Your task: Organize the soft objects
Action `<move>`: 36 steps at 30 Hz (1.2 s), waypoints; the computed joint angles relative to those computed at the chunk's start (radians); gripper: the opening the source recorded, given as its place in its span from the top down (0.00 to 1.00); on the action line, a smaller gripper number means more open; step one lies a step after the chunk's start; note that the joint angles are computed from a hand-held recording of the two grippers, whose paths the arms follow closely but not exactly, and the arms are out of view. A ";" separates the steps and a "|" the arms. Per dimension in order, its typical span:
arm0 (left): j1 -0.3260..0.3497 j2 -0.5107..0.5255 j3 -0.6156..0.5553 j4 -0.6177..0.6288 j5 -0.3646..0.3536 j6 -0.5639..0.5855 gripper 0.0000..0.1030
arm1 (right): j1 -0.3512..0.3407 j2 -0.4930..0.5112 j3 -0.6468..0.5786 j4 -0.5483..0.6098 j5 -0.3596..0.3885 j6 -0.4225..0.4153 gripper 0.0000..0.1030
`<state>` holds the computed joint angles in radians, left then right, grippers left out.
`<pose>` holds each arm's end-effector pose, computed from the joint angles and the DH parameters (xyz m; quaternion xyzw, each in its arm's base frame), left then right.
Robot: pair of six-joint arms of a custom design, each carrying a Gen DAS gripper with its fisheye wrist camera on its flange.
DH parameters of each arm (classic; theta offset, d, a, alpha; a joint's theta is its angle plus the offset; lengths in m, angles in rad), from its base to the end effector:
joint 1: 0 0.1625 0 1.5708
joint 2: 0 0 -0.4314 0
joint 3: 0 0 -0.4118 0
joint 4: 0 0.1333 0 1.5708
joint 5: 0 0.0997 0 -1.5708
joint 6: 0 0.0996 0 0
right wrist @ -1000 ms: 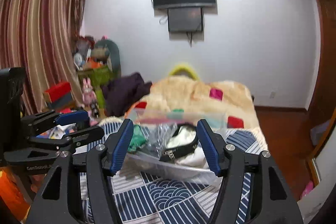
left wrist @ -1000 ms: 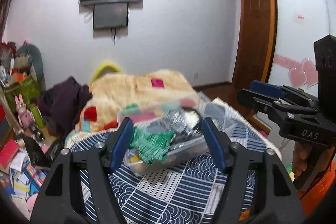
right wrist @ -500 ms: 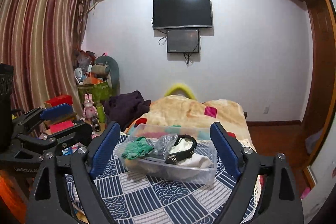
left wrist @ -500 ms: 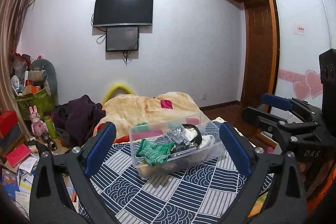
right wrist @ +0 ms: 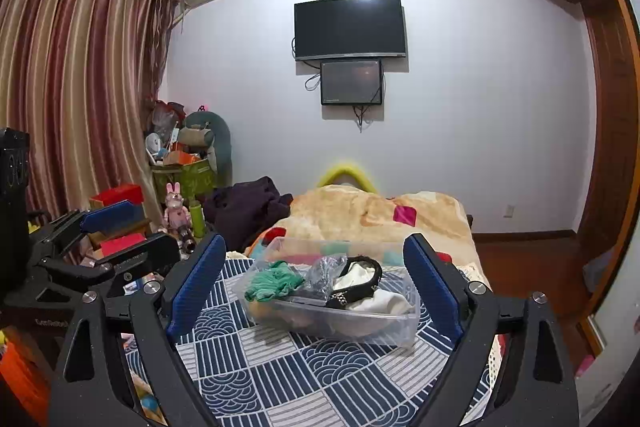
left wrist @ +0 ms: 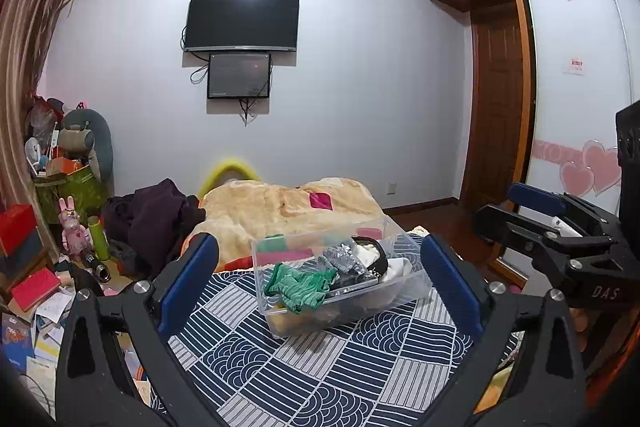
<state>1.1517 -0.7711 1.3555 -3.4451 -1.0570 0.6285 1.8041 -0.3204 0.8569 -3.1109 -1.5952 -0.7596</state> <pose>-0.1443 -0.7719 0.3077 0.2543 0.7457 -0.5570 0.2627 0.3356 -0.8463 0.1185 0.4124 -0.7736 0.4616 0.1354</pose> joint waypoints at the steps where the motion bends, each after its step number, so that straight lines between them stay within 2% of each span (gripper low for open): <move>1: 0.001 -0.001 0.000 0.001 -0.001 -0.001 0.01 | -0.001 -0.001 0.001 0.002 0.001 0.003 0.13; 13: 0.000 0.011 -0.002 -0.032 0.006 0.032 0.00 | -0.005 -0.027 0.049 -0.026 0.014 0.010 0.12; 18: 0.000 0.011 0.000 -0.033 0.009 0.030 0.00 | -0.007 -0.032 0.062 -0.041 0.018 0.010 0.07; 36: -0.003 0.009 0.003 -0.040 0.009 0.038 0.00 | -0.006 -0.045 0.082 -0.050 0.019 0.015 0.06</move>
